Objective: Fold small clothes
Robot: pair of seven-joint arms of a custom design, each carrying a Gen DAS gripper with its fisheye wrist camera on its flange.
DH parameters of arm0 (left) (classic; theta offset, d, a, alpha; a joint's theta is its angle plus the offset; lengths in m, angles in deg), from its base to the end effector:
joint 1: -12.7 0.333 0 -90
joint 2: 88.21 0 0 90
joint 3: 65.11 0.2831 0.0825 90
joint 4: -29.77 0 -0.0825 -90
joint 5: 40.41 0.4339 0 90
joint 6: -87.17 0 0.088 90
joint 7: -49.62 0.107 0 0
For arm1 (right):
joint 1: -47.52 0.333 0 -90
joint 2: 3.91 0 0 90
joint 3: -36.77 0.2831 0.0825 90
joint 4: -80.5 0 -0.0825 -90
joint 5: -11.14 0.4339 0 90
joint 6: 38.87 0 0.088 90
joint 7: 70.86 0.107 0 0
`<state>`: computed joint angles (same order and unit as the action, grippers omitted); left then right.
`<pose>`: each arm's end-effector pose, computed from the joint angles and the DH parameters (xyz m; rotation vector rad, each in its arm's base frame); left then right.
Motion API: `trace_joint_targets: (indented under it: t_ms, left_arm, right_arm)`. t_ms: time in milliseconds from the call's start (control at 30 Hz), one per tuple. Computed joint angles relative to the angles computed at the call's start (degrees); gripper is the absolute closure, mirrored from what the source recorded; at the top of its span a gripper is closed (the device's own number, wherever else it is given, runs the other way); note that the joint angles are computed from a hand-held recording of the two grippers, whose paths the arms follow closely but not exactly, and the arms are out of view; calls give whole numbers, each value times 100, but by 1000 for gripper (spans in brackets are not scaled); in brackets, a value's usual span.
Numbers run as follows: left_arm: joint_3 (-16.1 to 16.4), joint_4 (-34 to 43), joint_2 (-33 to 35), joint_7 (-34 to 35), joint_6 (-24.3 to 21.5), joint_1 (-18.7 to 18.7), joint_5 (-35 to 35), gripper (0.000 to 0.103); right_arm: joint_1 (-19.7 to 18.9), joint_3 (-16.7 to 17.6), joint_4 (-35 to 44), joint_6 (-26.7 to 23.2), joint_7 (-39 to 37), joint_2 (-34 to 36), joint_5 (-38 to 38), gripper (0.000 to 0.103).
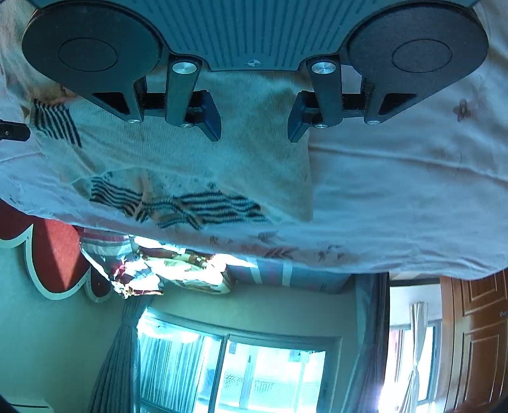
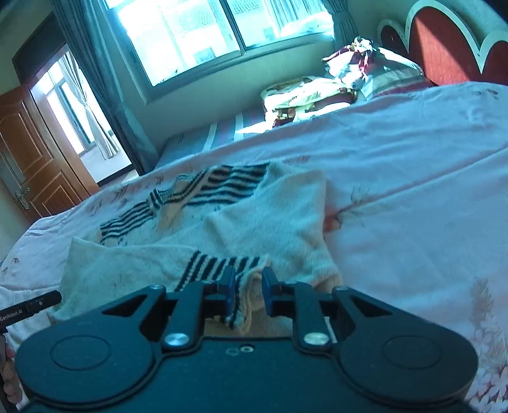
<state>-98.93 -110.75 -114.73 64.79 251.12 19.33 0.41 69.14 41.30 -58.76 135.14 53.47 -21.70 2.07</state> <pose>0.4466 -0.2779 0.4590 -1.7893 1.5299 -0.9401 0.4818 0.2515 0.4748 -1.6066 1.5832 -0.4128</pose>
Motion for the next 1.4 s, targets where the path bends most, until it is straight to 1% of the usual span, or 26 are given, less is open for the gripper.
trace_joint_targets:
  t_ms: [67, 133, 200, 267, 300, 367, 400, 433, 500, 600, 667, 700, 767, 800, 867, 933, 1033, 1067, 1100, 1133, 1167, 1233, 1300, 1333, 1367, 1400]
  left_arm:
    - [-40, 314, 279, 60, 114, 258, 261, 57]
    - [-91, 709, 674, 41, 125, 482, 676, 57]
    - [-103, 1110, 1103, -55, 75, 618, 1158, 57]
    - [-9, 1441, 1509, 5, -74, 589, 1353, 57]
    - [92, 1552, 1689, 142, -108, 517, 1289, 57]
    - [333, 1719, 2042, 709, -278, 295, 824, 57]
    - [414, 1787, 2184, 969, -494, 194, 653, 57]
    - [479, 1778, 2236, 894, -501, 153, 802, 57]
    - [602, 1673, 2170, 583, -440, 68, 1174, 57]
    - [754, 1708, 2093, 651, -713, -185, 1201, 57]
    - [856, 1691, 1983, 197, -583, -258, 1665, 56]
    - [932, 1718, 1989, 128, -494, -305, 1757, 56]
    - [1074, 1880, 2146, 299, -566, -446, 1706, 56]
    - [1152, 1959, 2249, 466, -649, -530, 1543, 56]
    - [1321, 2102, 2505, 814, -776, -686, 1116, 57]
    - [1435, 2110, 2552, 675, -809, -824, 1441, 56]
    - [1583, 2143, 2451, 799, -1102, -1089, 1336, 56]
    - [1631, 2042, 2306, 653, -1084, -1170, 1468, 56]
    - [1677, 1901, 2134, 500, -1017, -1249, 1607, 56]
    - [1711, 1745, 1947, 418, -958, -1327, 1656, 56]
    - [1698, 1550, 1731, 316, -912, -1383, 1693, 56]
    - [1598, 1146, 1335, 14, -725, -1404, 1785, 56]
    - [1457, 879, 1108, -61, -694, -1403, 1672, 56]
    - [1381, 794, 1054, 17, -798, -1429, 1516, 56]
    - [1313, 728, 1013, 51, -883, -1440, 1392, 56]
    - [1265, 661, 984, 71, -956, -1451, 1251, 56]
  right_arm:
    - [-410, 345, 262, -53, 294, 213, -438, 89]
    - [-921, 746, 619, -192, 885, 495, -1185, 90]
    - [-1099, 817, 946, -248, 1348, 800, -1693, 91]
    - [-1112, 753, 1247, -356, 1587, 1077, -2019, 91]
    - [-1058, 670, 1374, -381, 1572, 1213, -2037, 91]
    - [-889, 481, 1552, -450, 1328, 1415, -1886, 91]
    - [-827, 405, 1620, -489, 1280, 1498, -1915, 91]
    - [-762, 323, 1674, -521, 1214, 1566, -1884, 91]
    - [-670, 186, 1790, -742, 1077, 1698, -1730, 96]
    - [-585, 52, 1656, -504, 409, 1682, -907, 94]
    - [-611, 16, 1548, -242, 713, 1590, -1198, 87]
    - [-653, 11, 1528, -114, 953, 1568, -1474, 87]
    - [-733, 7, 1643, -21, 1397, 1646, -2004, 89]
    - [-736, -16, 1794, -47, 1383, 1762, -2007, 91]
    - [-708, -45, 2022, -115, 1008, 1972, -1689, 92]
    - [-681, -13, 2339, -631, 407, 2214, -1251, 98]
    - [-643, -50, 2375, -756, 23, 2228, -1106, 98]
    - [-622, -64, 2295, -755, 10, 2117, -1104, 90]
    - [-616, -78, 2024, -490, 63, 1881, -1091, 87]
    - [-608, -63, 1782, -260, -167, 1686, -818, 87]
    - [-506, -69, 1481, -65, -799, 1434, -178, 87]
    - [-132, -229, 985, 121, -1715, 1003, 648, 87]
    - [412, -535, 679, 35, -2576, 716, 1435, 87]
    - [529, -496, 467, 34, -2922, 550, 1743, 87]
    - [604, -577, 456, 61, -2866, 548, 1672, 87]
    - [610, -543, 380, 42, -2888, 498, 1666, 86]
